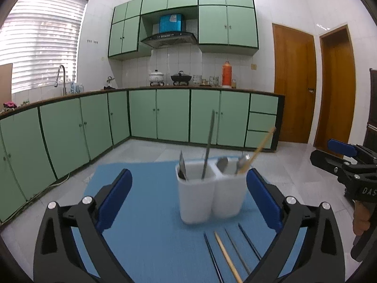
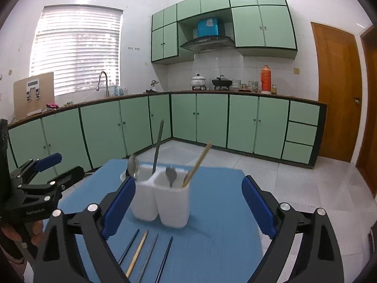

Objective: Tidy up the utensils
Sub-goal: 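Move both open grippers back above the remaining chopsticks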

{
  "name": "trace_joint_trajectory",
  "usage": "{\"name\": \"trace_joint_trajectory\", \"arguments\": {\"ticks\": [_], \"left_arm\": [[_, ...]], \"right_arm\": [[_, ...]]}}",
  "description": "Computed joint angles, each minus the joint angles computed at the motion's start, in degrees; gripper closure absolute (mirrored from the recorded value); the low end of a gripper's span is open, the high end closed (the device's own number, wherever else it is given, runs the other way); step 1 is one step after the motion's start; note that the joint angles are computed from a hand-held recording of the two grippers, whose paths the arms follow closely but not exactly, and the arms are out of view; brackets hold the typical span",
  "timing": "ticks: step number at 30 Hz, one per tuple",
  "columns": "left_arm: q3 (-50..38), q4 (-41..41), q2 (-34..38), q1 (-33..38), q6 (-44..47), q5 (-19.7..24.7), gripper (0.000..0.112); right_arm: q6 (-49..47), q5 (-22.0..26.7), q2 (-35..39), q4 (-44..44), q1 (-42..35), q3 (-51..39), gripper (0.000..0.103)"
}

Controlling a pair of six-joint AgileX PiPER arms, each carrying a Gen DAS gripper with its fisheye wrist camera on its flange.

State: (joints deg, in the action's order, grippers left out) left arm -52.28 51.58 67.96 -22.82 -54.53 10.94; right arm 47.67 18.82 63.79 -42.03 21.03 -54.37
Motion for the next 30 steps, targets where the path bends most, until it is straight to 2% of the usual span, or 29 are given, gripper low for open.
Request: {"name": "trace_joint_trajectory", "arguments": {"ticks": [3, 6, 8, 16, 23, 30], "left_arm": [[4.1, 3.9, -2.5, -1.8, -4.5, 1.0, 0.016], [8.0, 4.7, -4.7, -3.1, -6.5, 1.7, 0.016], [10.2, 3.7, -5.8, -3.5, -6.2, 1.9, 0.016], [21.1, 14.6, -9.6, -8.3, -20.9, 4.9, 0.016], [28.2, 27.8, -10.1, -16.9, -38.7, 11.8, 0.016], [32.0, 28.5, -12.0, -20.4, -44.0, 15.2, 0.016]], "right_arm": [[11.9, 2.1, -2.5, -11.1, 3.8, 4.7, 0.009], [19.1, 4.3, -4.4, -16.6, 6.9, 8.7, 0.008], [23.4, 5.7, -5.4, -18.7, 8.8, 11.5, 0.008], [39.6, 10.5, -6.8, -26.0, 16.4, 21.4, 0.008], [58.5, 21.0, -5.2, -35.0, 29.0, 29.0, 0.008], [68.7, 29.9, -2.6, -35.4, 39.9, 33.3, 0.008]]}}
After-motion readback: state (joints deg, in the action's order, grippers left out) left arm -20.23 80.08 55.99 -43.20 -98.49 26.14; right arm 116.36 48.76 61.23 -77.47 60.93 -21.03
